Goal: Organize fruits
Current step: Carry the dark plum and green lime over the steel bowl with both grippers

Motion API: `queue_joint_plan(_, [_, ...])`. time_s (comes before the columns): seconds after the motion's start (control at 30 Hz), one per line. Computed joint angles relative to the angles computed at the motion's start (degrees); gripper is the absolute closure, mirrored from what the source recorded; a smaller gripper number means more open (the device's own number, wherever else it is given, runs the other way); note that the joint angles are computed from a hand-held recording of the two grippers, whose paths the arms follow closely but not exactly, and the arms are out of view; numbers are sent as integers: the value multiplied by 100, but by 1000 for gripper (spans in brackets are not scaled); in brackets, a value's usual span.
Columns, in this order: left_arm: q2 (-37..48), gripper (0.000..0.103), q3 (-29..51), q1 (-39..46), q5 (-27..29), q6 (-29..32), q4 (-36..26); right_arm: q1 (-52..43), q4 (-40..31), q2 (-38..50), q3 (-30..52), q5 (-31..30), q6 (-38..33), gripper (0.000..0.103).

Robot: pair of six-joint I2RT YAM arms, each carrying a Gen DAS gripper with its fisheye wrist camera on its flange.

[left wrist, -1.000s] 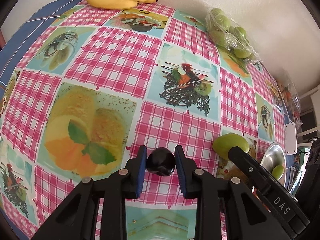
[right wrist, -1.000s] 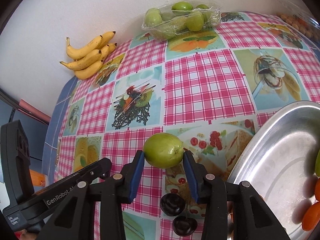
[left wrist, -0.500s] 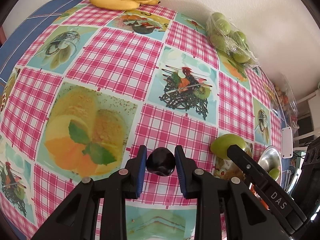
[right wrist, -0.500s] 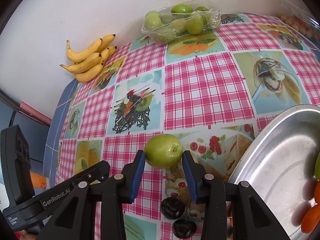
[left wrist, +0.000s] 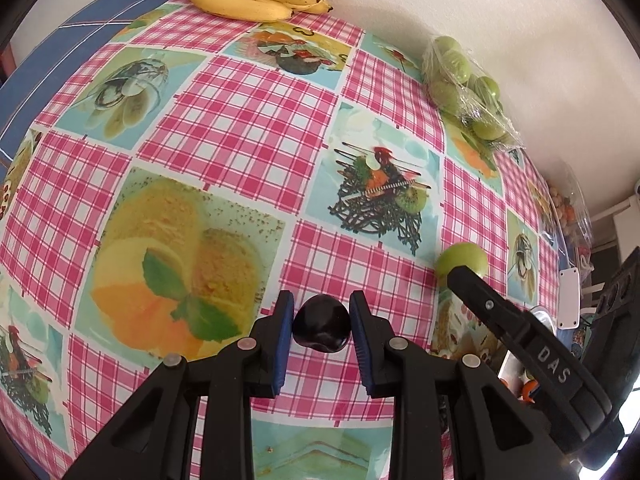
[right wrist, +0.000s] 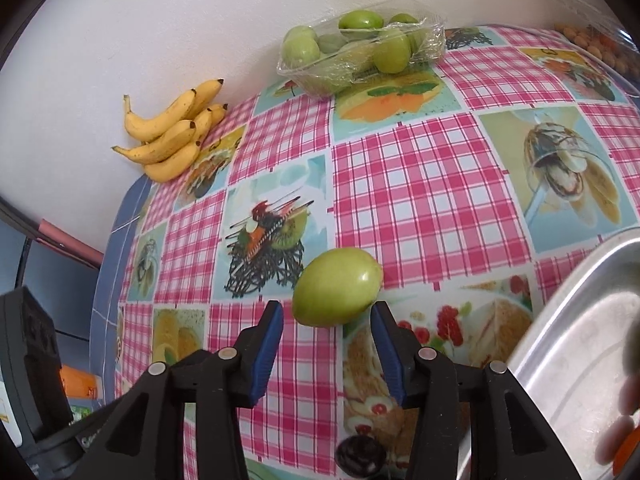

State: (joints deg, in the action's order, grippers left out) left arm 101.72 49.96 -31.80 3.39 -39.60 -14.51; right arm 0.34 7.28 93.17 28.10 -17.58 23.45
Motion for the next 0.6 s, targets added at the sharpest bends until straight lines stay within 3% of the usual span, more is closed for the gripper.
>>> queue_joint_plan(0.37, [50, 73, 134, 281, -361, 171, 91, -197, 58, 683, 717, -44, 636, 44])
queue_joint_plan(0.6, [29, 73, 18, 584, -119, 179, 255, 125, -381, 1253, 1514, 157, 939, 44])
